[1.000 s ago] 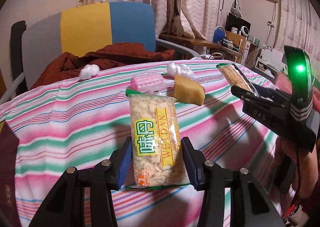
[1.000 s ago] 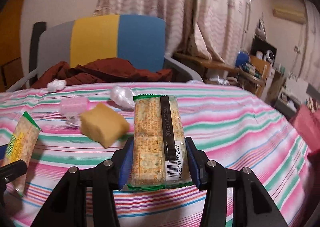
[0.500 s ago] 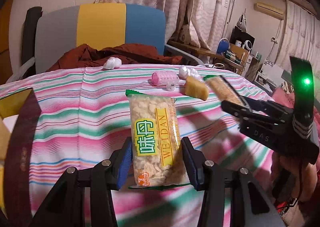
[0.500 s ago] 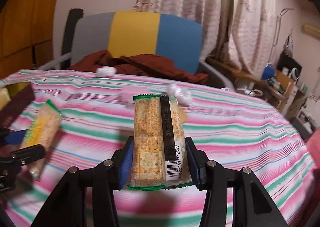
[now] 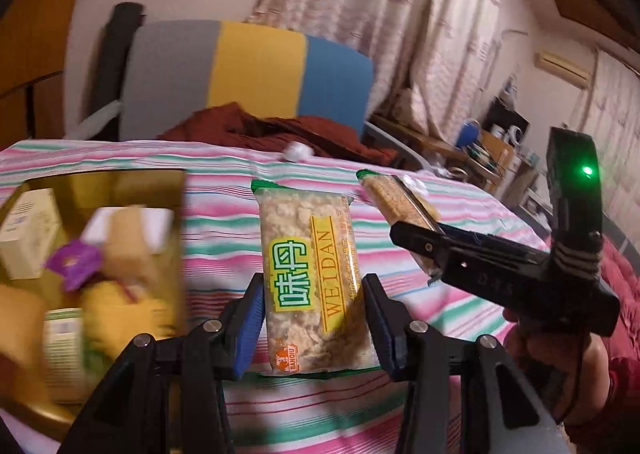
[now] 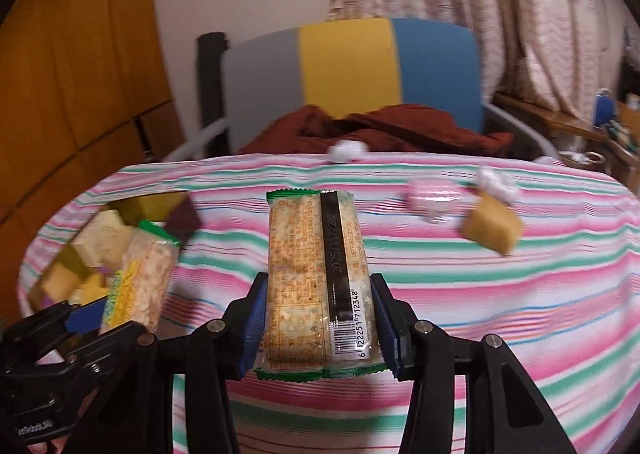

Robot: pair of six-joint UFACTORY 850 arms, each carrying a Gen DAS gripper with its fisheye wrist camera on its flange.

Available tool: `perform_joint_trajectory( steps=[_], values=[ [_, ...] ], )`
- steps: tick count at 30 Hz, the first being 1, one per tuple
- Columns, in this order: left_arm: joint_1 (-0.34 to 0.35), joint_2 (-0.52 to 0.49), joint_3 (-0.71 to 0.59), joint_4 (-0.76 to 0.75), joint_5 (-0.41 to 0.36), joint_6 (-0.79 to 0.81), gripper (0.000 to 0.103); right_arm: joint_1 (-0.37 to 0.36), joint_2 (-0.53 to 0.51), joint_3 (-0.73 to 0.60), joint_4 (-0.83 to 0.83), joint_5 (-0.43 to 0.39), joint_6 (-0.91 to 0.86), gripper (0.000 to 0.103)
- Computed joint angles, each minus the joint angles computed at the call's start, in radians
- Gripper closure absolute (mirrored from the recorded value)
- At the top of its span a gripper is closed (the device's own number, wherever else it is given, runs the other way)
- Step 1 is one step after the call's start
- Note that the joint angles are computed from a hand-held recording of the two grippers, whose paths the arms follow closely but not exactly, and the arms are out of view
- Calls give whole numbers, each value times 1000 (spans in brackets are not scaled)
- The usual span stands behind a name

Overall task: Organize objects
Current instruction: 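Carry the WEIDAN bag into the tin with the left tool while the right drops the cracker packet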

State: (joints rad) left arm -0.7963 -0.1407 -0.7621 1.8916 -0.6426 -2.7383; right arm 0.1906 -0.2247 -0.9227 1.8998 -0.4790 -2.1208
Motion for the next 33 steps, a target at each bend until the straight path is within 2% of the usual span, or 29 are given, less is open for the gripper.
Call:
perform_joint_trajectory(
  steps=[10,15,20,23,27,29,33],
  values=[
    [59,264,215,-155,-72,26,55,168,11,-52,-212,-83,252,54],
    [113,409,311,-270,-94,119,55,267,-29,-120,-287,-72,345,54],
    [229,516,378,-358,25,227,55,347,-106,-220,-404,-44,517,54],
    [320,588,436,-361,129,220,55,370,-192,-316,-509,-52,721,54],
    [382,584,445,-411,191,293,55,389,-295,-436,-585,-48,944,50],
    [407,578,445,-423,221,327,55,384,-317,-462,-592,-74,1003,38],
    [453,565,444,-426,268,375,55,386,-285,-430,-525,-89,912,37]
  ],
)
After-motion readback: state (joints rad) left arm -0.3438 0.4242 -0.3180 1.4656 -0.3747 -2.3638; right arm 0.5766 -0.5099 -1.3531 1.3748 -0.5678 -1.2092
